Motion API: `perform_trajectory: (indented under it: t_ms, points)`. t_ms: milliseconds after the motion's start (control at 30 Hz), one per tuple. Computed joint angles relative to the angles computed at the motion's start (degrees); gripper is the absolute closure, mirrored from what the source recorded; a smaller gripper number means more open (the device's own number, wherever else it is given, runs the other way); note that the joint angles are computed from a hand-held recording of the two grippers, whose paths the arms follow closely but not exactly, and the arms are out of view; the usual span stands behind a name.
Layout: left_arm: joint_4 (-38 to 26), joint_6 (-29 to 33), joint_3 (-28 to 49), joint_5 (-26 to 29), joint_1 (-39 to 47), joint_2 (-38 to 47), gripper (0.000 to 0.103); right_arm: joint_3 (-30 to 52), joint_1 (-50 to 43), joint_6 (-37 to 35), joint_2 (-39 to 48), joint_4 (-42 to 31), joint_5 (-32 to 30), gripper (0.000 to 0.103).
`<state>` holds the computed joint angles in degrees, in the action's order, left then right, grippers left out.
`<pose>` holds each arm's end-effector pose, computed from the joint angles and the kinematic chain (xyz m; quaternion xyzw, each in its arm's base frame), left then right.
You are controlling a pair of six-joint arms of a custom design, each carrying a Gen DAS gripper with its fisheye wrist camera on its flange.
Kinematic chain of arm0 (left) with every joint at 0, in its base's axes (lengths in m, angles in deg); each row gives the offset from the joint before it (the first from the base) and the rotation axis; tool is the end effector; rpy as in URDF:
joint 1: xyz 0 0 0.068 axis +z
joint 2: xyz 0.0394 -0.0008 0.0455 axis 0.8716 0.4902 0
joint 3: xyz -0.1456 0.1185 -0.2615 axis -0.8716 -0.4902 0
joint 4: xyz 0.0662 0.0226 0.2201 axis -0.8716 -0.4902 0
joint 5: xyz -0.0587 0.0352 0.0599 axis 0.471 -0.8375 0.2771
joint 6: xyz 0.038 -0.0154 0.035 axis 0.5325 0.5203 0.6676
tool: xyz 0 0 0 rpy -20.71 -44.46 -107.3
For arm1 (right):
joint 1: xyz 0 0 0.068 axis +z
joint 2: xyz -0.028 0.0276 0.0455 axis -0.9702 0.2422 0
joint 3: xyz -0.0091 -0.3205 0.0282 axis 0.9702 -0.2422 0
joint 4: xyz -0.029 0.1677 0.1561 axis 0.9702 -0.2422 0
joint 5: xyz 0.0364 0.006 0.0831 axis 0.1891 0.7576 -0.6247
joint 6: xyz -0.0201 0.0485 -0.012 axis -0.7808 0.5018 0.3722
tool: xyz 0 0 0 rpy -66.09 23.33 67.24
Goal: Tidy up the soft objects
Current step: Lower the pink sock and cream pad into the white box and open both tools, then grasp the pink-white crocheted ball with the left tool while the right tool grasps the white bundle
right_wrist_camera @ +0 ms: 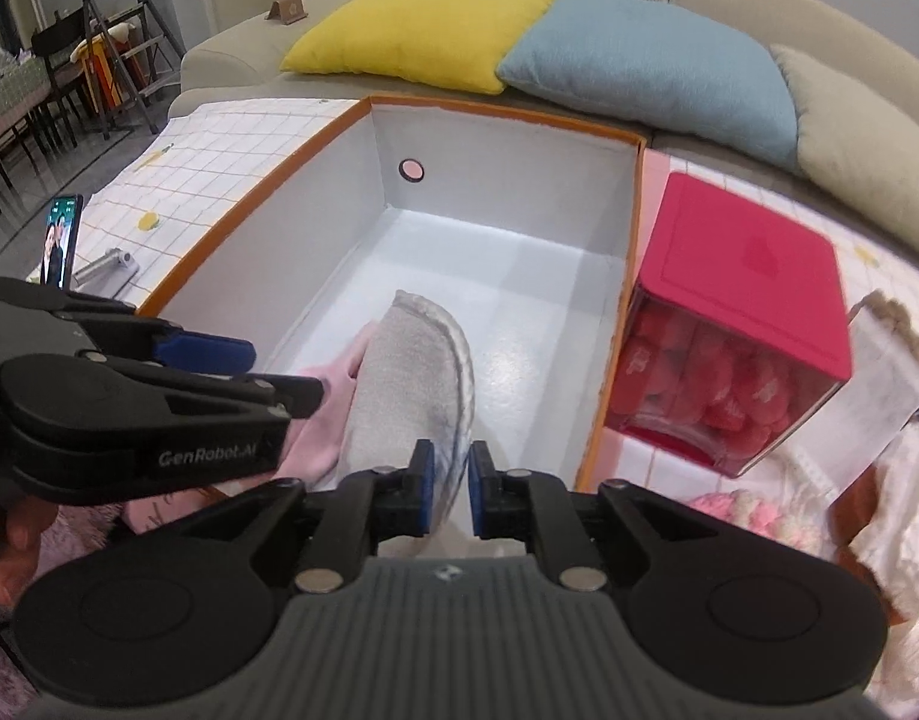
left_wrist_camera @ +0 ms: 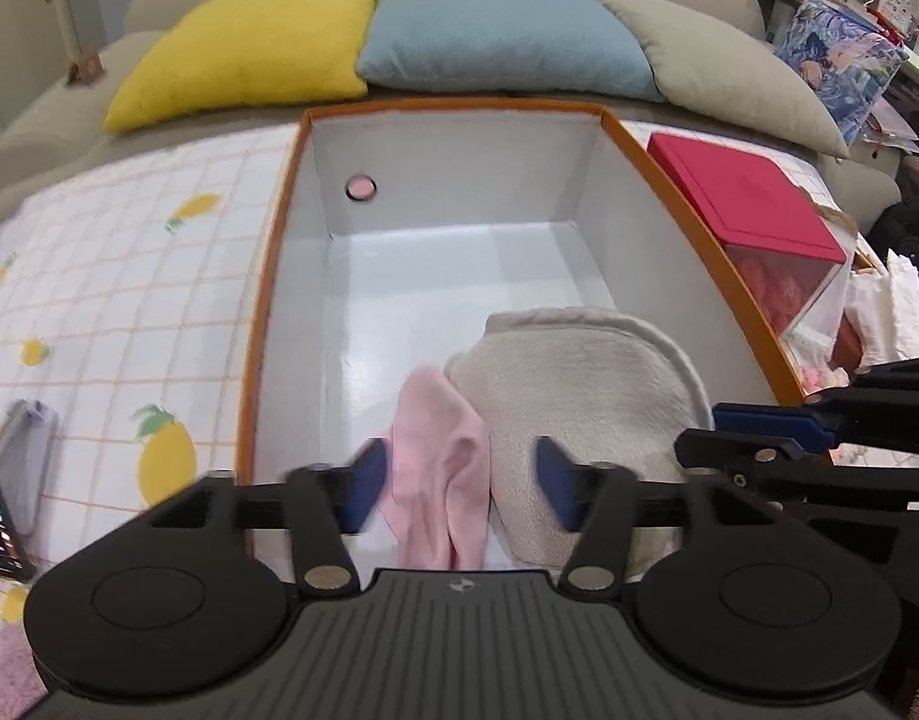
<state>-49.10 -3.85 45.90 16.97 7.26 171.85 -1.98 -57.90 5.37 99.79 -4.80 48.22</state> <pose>0.2311 -0.2821 0.1594 -0.0357 0.9523 0.0082 0.3030 0.2675 0.0959 0.1438 -0.2769 0.9072 0.1271 0.2902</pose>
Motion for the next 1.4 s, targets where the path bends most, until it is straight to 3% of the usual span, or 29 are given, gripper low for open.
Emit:
perform_trajectory:
  t_ms: [67, 267, 367, 600, 833, 1100, 1400]
  points:
    - [-0.55, -0.49, 0.16, -1.27, -0.53, -0.49, 0.027, -0.87, -0.02, -0.24, -1.09, 0.74, 1.41, 0.08]
    - [1.14, -3.11, -1.56, -1.81, -1.18, -3.64, 0.027, -2.42, -2.07, -1.07, -6.02, 0.02, 1.56, 0.07]
    - [0.28, -3.26, -0.67, -3.27, -1.85, -4.39, 0.027, -3.59, -2.58, -1.02, -9.27, -0.11, 2.96, 0.057]
    - [0.4, -2.24, 1.95, -6.23, -3.93, -5.81, 0.026, -6.1, -9.79, -1.85, -18.0, -1.99, -1.44, 0.054]
    - [1.95, 2.86, 7.17, -8.91, -6.81, -3.97, 0.026, -6.51, -23.33, -2.63, -24.66, -4.86, -8.4, 0.05]
    - [7.0, 7.92, 13.17, -2.07, -8.66, 0.55, 0.026, -7.94, -40.04, -8.14, -23.64, -4.47, -12.98, 0.044]
    - [2.54, 19.54, 28.51, 6.94, -9.19, 12.92, 0.028, -9.74, -49.18, -11.18, -10.32, 0.28, -11.21, 0.044]
